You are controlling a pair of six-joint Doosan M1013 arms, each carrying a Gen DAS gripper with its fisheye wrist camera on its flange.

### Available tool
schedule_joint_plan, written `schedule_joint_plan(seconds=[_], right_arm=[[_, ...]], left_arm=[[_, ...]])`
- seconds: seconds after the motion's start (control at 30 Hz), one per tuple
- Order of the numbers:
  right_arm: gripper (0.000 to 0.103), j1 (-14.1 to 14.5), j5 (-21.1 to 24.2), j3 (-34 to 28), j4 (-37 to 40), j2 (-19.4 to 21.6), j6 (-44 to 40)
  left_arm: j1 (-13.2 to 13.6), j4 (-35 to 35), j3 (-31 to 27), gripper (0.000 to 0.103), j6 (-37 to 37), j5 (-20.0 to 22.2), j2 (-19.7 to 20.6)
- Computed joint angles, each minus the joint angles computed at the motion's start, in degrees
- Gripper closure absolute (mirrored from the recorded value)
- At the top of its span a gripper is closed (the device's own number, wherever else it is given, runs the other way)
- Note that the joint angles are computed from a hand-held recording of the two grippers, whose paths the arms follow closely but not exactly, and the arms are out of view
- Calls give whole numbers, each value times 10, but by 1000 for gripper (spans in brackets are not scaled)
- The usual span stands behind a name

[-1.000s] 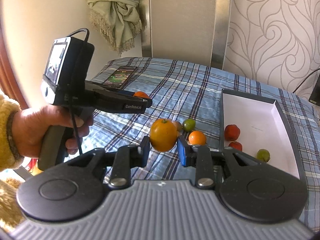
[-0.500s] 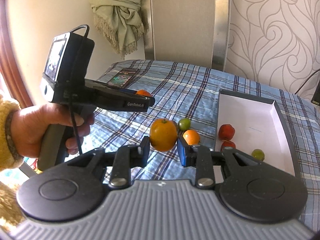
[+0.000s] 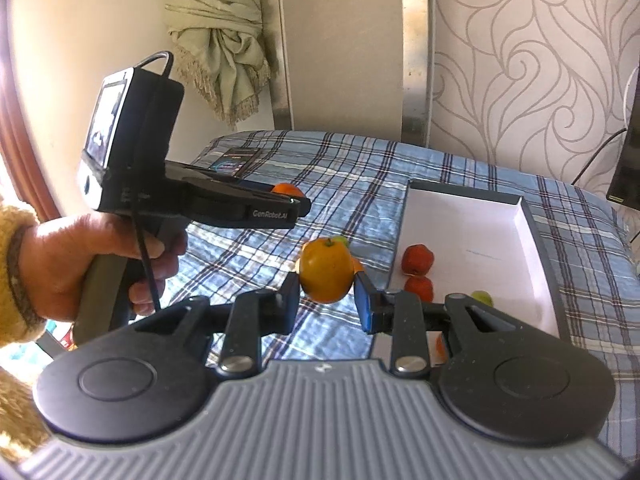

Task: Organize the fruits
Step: 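Carry the orange in the left gripper toward the box while the right carries the tangerine, then open the left gripper to drop the orange while the right gripper drops the tangerine into the box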

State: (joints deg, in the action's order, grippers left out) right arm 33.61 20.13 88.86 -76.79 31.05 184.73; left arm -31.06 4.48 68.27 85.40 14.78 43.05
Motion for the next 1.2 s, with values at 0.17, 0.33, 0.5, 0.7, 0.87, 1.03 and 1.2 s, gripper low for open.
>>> schedule_joint_plan(seconds=[0.17,0.33,0.5,0.7,0.87,1.03,1.2], right_arm=[[70,0,6,16,-26,-9,27],[70,-1,21,36,-44,-21,53],[70,-3,31,52,-53,-31,67],[70,-4,38,71,-60,-43,76],[70,-3,48,85,-58,-52,77],[70,-3,61,98,-61,-61,89],[71,-4,68,105,-51,-65,84]], left_arm=[[-10,-24,-7,61,26,-3,2],[-22,-65,-16,61,68,-8,5],[-35,-98,-27,61,104,-7,11],[-48,-104,-47,61,105,3,23],[-56,-101,-71,61,98,16,38],[-65,-82,-100,61,76,32,57],[-68,-70,-137,61,55,61,79]])
